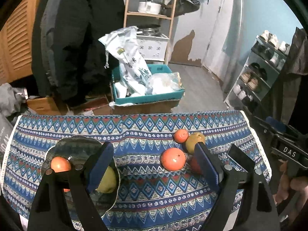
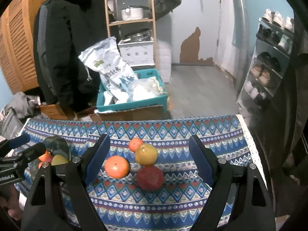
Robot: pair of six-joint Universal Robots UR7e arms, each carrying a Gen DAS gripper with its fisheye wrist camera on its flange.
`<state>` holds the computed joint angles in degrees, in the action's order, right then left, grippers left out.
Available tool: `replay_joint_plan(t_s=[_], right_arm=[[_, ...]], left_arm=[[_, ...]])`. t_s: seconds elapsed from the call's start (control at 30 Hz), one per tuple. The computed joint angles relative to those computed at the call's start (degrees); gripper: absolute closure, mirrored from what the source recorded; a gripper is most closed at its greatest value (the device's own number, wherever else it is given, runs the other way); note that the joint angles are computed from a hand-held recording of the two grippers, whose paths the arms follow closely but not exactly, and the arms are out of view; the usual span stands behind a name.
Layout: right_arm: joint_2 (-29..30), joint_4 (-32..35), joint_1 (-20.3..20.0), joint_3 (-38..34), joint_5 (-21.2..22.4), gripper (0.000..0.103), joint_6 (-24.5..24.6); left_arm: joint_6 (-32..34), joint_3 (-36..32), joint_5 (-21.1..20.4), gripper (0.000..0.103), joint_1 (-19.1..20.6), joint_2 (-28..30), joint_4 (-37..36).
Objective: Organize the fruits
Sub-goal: 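Withdraw both open tools from the glass plate toward the remaining fruits, then grasp the red apple with the right tool while the left tool grasps the large orange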
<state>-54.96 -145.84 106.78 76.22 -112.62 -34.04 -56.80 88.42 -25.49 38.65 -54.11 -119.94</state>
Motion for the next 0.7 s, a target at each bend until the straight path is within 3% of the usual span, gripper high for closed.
replay_joint_plan(t_s=[0.7], right_arm=[[3.91, 7.98, -4.43, -0.69, -3.35, 0.019, 2.51]], left_arm=[[0.27, -2.93, -5.54, 0.016, 5.62, 5.01, 1.38]])
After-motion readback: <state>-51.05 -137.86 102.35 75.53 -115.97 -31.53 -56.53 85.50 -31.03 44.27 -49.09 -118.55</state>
